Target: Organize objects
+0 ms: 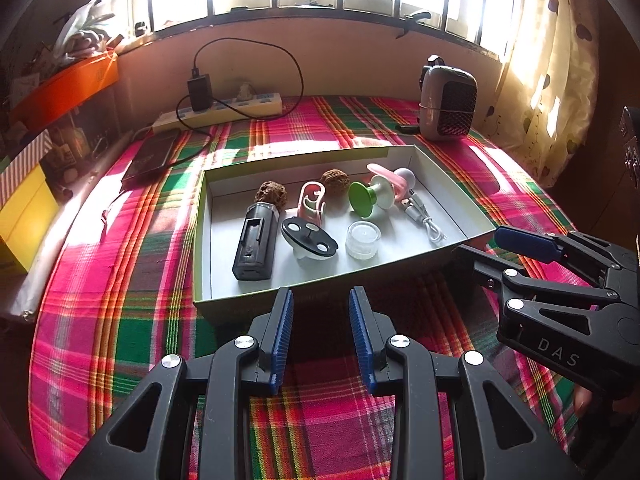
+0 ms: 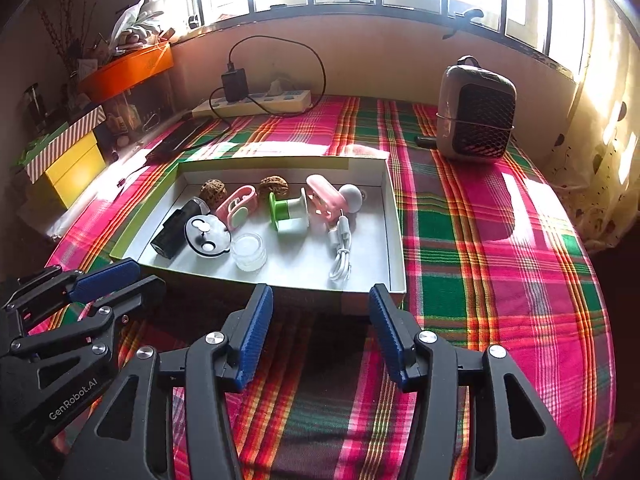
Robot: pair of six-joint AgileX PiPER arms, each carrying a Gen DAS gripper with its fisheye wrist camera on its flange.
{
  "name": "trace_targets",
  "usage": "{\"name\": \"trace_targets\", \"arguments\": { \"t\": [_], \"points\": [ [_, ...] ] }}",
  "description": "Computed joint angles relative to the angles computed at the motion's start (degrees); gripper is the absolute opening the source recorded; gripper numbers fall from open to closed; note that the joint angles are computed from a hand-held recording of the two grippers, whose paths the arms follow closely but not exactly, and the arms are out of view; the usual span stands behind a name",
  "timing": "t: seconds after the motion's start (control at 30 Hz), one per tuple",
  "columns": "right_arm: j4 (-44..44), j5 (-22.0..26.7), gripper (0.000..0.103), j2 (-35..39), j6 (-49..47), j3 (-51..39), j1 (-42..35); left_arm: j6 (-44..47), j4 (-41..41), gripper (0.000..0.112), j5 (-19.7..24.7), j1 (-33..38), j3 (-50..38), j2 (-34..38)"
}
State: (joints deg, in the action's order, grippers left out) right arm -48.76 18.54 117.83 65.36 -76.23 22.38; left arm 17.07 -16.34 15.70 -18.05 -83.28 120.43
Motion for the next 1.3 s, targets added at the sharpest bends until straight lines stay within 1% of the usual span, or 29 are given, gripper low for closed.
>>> {"name": "trace_targets", "arguments": {
  "t": [0.07,0.23,0.33,0.57,0.63,0.67,0.7,0.77,0.87,0.93,0.97,1.17,1.27,1.3],
  "points": [
    [-0.4,-0.2,0.052,-0.2,1.1,1.3,0.4,-3.7,3.6,0.027,-1.1,-0.1,2.0,-0.7],
    [-2.2,1.1,0.052,-0.1,4.8,3.9,1.6,-6.5,6.2,0.027,-2.8,0.3,6.3,-2.0],
    [-3.1,1.4,0.052,-0.3,6.5,5.4,2.2,-6.8,5.9,0.027,-3.5,0.6,8.2,-2.5],
    [-6.8,2.7,0.052,-0.7,11.5,8.3,3.9,-14.9,13.6,0.027,-5.1,0.3,11.3,-3.0],
    [-9.4,2.3,0.052,-1.1,14.6,9.5,4.1,-16.2,14.9,0.027,-5.3,0.3,11.9,-3.0],
    [-10.1,2.2,0.052,-1.4,15.6,10.0,4.2,-17.2,15.9,0.027,-6.4,0.2,12.7,-3.3],
    [-10.3,2.2,0.052,-1.6,16.1,10.3,4.2,-19.9,18.6,0.028,-6.7,0.1,13.2,-3.5],
    [-12.2,2.3,0.052,-1.9,18.4,11.1,4.4,-20.0,18.5,0.028,-7.7,0.1,14.1,-3.8],
    [-14.8,2.9,0.057,-2.2,21.8,12.0,4.8,-20.5,18.2,0.028,-8.6,0.3,14.6,-3.9],
    [-16.4,2.7,0.059,-2.4,24.1,12.6,4.8,-26.2,23.1,0.028,-8.7,-0.1,14.5,-3.8],
    [-16.4,2.8,0.060,-2.4,24.1,12.6,4.8,-27.6,24.5,0.029,-8.6,-0.2,14.4,-3.7],
    [-16.0,4.2,0.060,-2.1,24.9,12.1,5.5,-26.8,23.6,0.029,-8.5,-0.2,14.4,-3.7],
    [-15.9,4.0,0.061,-2.1,24.9,12.1,5.4,-28.7,25.7,0.030,-8.4,-0.3,14.2,-3.7],
    [-15.9,4.0,0.061,-2.1,24.9,12.1,5.4,-27.5,24.5,0.030,-8.5,-0.2,14.3,-3.7]
  ]
}}
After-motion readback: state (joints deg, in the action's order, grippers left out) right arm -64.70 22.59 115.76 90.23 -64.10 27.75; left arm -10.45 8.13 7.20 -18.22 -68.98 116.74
